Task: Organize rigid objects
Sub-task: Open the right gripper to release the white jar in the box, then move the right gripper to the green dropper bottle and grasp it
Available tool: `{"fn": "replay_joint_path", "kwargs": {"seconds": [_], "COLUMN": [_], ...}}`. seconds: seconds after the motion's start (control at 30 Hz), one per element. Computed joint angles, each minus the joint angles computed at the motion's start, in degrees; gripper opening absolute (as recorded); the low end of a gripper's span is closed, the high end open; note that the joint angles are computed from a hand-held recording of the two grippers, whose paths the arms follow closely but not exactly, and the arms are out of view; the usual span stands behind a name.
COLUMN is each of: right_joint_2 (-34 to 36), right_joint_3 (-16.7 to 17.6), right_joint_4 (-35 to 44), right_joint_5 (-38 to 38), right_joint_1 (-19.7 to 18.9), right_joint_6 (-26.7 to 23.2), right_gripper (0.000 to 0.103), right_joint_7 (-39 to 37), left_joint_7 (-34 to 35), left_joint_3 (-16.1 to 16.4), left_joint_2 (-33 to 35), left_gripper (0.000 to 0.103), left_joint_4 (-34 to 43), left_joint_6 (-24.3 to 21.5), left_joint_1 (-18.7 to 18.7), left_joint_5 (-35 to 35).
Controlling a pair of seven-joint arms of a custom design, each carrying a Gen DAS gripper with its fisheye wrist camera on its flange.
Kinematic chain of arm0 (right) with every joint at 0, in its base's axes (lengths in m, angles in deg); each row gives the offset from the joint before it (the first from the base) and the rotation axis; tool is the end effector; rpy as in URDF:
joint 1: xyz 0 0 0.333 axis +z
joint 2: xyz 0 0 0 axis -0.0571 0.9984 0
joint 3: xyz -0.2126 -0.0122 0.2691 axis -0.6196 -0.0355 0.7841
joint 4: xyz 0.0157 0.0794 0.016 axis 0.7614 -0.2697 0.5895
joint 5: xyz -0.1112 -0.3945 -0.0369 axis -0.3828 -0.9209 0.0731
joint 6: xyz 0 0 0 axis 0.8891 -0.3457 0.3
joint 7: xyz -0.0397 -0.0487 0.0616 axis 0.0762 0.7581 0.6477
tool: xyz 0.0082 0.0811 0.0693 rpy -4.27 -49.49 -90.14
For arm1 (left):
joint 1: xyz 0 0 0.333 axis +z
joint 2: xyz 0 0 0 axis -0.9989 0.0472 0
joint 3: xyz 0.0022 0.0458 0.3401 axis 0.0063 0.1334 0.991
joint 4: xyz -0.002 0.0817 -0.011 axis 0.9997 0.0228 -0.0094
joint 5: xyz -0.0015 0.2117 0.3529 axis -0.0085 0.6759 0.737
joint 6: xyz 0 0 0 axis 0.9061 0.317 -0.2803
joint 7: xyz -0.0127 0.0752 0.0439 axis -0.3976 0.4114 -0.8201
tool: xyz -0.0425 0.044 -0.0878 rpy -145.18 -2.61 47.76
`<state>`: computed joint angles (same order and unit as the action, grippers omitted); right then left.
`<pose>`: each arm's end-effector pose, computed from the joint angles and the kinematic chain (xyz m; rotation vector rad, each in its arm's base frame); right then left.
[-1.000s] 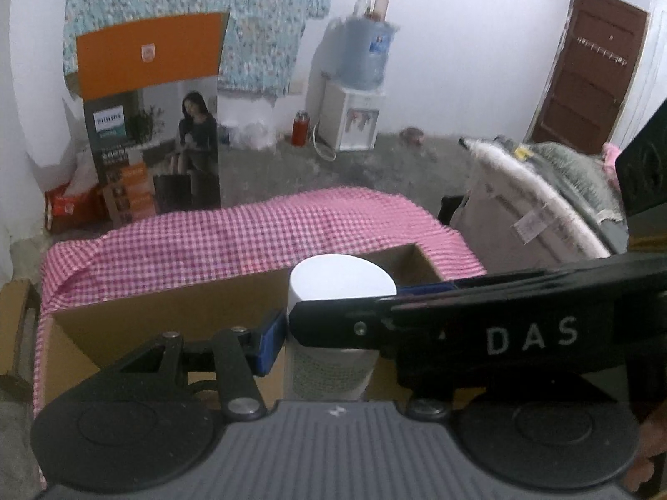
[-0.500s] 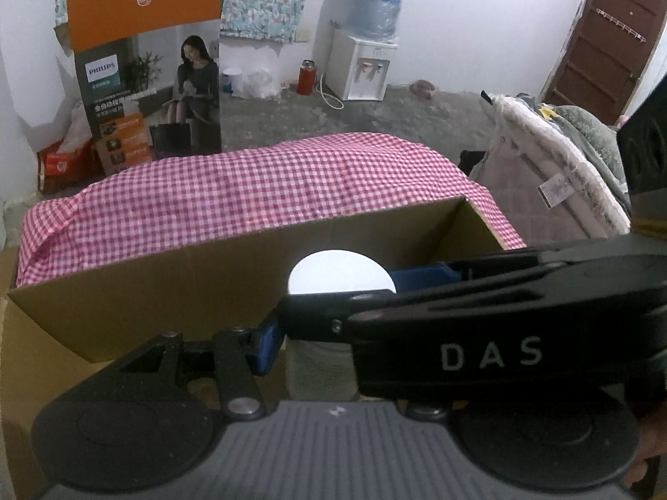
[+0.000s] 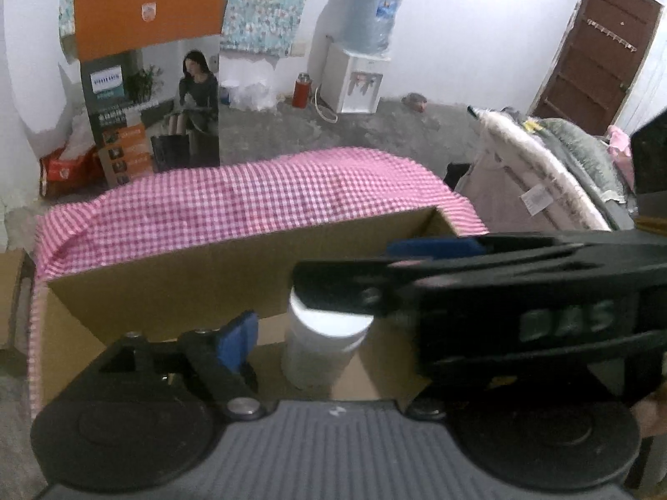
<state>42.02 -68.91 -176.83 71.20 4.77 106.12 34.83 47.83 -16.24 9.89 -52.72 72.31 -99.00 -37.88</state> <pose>0.6383 0.0975 0.5849 -1.5376 1.5258 -0.1763 0.6741 -0.2717 0.5840 -1.4263 2.3515 -0.9823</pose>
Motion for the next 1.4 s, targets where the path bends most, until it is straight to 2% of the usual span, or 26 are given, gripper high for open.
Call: {"fn": "replay_joint_path", "kwargs": {"seconds": [0.13,0.3,0.37,0.53,0.67,0.83,1.07,1.27,1.4], "right_joint_2": [-6.8,-18.2,-22.9,-32.4,-36.3,-34.3,-27.4,-21.3,-18.0], "right_joint_3": [-0.6,-3.7,-4.4,-5.2,-4.1,-3.0,-4.0,-5.8,-6.5], "right_joint_4": [-5.6,-14.5,-18.5,-27.0,-32.2,-34.6,-32.8,-29.2,-26.6], "right_joint_5": [7.8,18.2,20.4,22.7,24.4,22.6,14.6,5.7,1.3], "right_joint_1": [1.4,6.8,9.2,15.3,20.7,24.4,26.6,28.3,28.7], "right_joint_6": [3.7,8.3,10.6,14.1,19.8,23.5,22.1,19.6,17.2], "right_gripper": [0.083,0.087,0.089,0.091,0.093,0.093,0.093,0.090,0.076], "right_joint_7": [-6.2,-15.1,-17.8,-21.7,-23.5,-18.6,-9.4,-4.2,-2.3], "left_joint_7": [3.6,13.0,15.9,19.6,21.8,22.3,20.3,21.2,24.3], "left_joint_3": [-0.7,-0.9,-0.1,2.6,5.3,8.3,6.5,7.5,8.7], "left_joint_2": [-6.0,-15.9,-20.2,-30.1,-36.4,-38.4,-36.7,-34.3,-33.1], "left_gripper": [0.089,0.094,0.098,0.098,0.098,0.098,0.096,0.080,0.069], "left_joint_4": [-6.2,-15.8,-20.2,-31.5,-40.7,-46.9,-51.0,-51.4,-51.1], "left_joint_6": [3.1,6.4,8.0,11.3,16.2,19.1,24.1,26.2,26.0], "left_joint_1": [1.3,2.6,2.2,0.3,-1.9,-4.2,-3.2,-4.9,-6.1], "left_joint_5": [-2.9,-12.4,-15.3,-20.5,-25.2,-31.2,-26.5,-25.7,-27.8]}}
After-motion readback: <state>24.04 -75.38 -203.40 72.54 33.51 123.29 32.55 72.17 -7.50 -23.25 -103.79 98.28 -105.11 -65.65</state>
